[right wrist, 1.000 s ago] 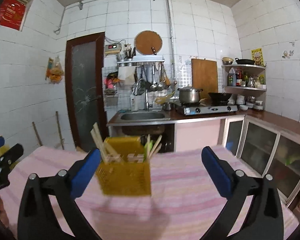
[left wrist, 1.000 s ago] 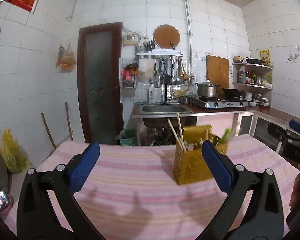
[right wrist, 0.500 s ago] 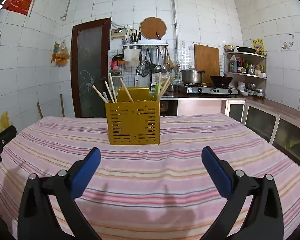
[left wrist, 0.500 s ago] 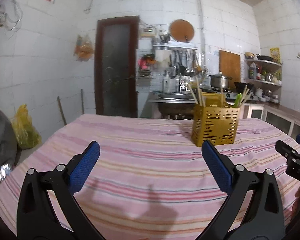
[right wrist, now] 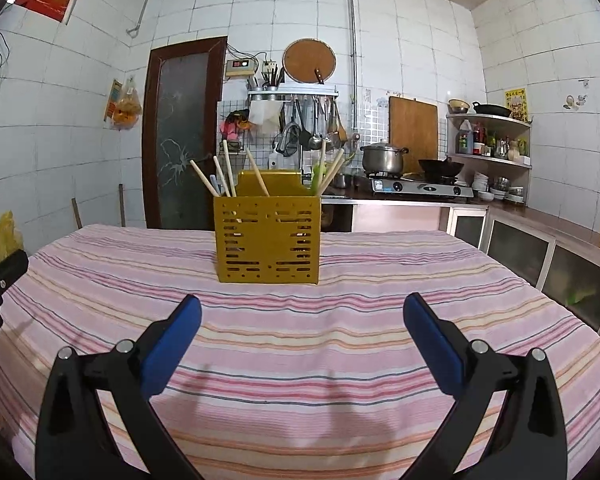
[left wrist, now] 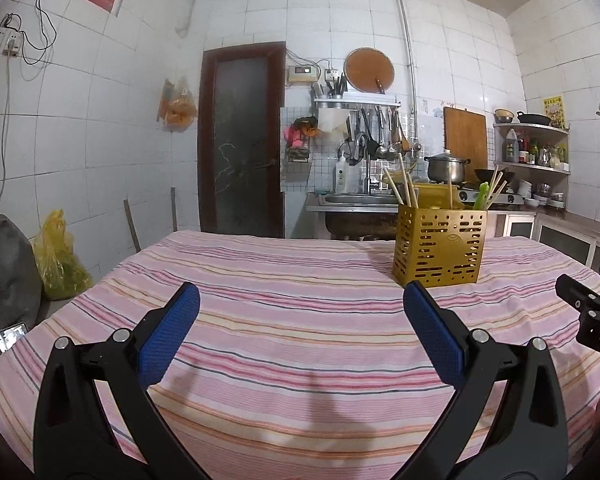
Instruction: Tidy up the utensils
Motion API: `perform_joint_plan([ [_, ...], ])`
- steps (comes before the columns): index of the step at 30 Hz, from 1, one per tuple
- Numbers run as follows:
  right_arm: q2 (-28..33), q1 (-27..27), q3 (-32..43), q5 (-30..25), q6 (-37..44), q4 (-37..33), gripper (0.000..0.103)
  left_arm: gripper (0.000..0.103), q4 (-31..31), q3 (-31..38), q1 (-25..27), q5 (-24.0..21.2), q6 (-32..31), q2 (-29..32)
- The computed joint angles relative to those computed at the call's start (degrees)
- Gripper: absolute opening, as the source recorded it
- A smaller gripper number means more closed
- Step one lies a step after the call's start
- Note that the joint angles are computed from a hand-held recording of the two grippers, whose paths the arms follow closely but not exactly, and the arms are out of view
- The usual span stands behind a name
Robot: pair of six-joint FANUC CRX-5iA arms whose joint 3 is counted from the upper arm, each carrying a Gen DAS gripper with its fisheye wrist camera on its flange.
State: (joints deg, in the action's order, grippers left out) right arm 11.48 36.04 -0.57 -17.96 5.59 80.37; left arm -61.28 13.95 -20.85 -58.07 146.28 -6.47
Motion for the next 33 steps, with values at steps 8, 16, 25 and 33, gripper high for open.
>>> perform_joint_plan([
  [8,-0.3,-0.76,-0.75,0.92,-3.36,2.82,0.099,0.098,1.58,-0.37,0.54,1.52,-1.2,-0.31],
  [16,-0.28,-0.86,-0.87,0.95,-4.24,4.13,0.099,0.098,2.32,-0.2,1.02,1.7,-1.23,-0.1],
  [25,-0.52,-1.06,-1.12,1.11,-5.33,5.62,0.099,0.098,1.92,-0.37,0.74,1.96,-1.29,0.1],
  [33,-0.71,-1.11,-1.25,1.13,-5.44,6.0,0.099,0.098,1.85,-0.43,0.66,1.95,-1.25,0.1],
])
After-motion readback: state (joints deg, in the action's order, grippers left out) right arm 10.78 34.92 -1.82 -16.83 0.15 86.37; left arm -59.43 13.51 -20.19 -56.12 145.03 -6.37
